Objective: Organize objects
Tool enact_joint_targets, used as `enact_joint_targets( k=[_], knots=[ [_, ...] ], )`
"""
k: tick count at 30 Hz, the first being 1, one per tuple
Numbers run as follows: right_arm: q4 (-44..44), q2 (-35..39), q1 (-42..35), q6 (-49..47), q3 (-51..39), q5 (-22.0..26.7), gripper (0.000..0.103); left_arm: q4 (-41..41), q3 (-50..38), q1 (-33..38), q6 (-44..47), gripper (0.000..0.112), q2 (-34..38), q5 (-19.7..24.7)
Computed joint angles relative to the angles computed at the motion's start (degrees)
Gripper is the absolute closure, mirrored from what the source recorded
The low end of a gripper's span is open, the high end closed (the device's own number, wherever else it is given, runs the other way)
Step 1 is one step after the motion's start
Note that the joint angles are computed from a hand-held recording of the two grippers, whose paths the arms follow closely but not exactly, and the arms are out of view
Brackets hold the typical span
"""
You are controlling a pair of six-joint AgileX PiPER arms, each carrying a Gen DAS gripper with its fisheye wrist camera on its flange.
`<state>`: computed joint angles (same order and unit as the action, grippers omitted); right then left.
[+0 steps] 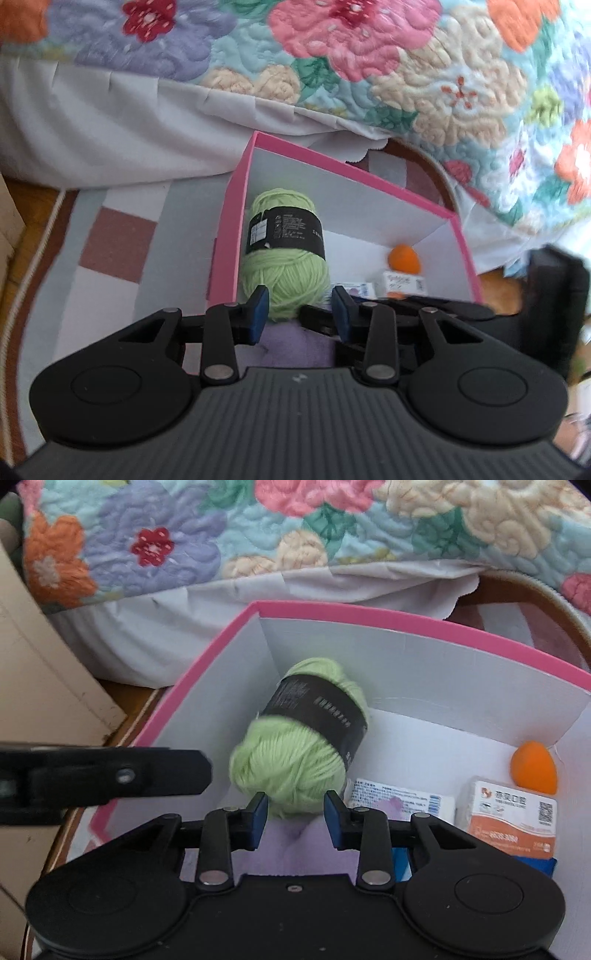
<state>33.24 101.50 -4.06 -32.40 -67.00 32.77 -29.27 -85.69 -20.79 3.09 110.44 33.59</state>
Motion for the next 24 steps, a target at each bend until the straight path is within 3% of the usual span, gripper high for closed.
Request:
enact_joint_targets(
  k=[4,13,16,19,24],
  knots=[
    [-1.9,-5.2,-0.3,0.4,3.9,-1.7,0.059,5.7,-0.9,-1.4,-5.1,0.072,-0.4,1.3],
    [2.5,-13.9,-5.7,-6.4,6.9,3.6,0.055,15.0,0.7,-3.5,-13.8,0.071,-5.2,3.4],
    [4.8,-16.2,-7.8,-8.2,7.8,5.8,0.054,17.7,-0.2,-4.7,-17.1,0.069,-6.4,6.2],
    [5.9,-19.9,-9.8,-8.4,10.2,6.6,0.054,21.5,-0.5,-7.4,-20.8,0.059,-8.0,8.9],
    [9.3,-26.9,-14.4,-11.1,14.9,8.4,0.052,24.9,-0.1,-11.0,-25.6,0.056,-10.7,12.8]
  ],
)
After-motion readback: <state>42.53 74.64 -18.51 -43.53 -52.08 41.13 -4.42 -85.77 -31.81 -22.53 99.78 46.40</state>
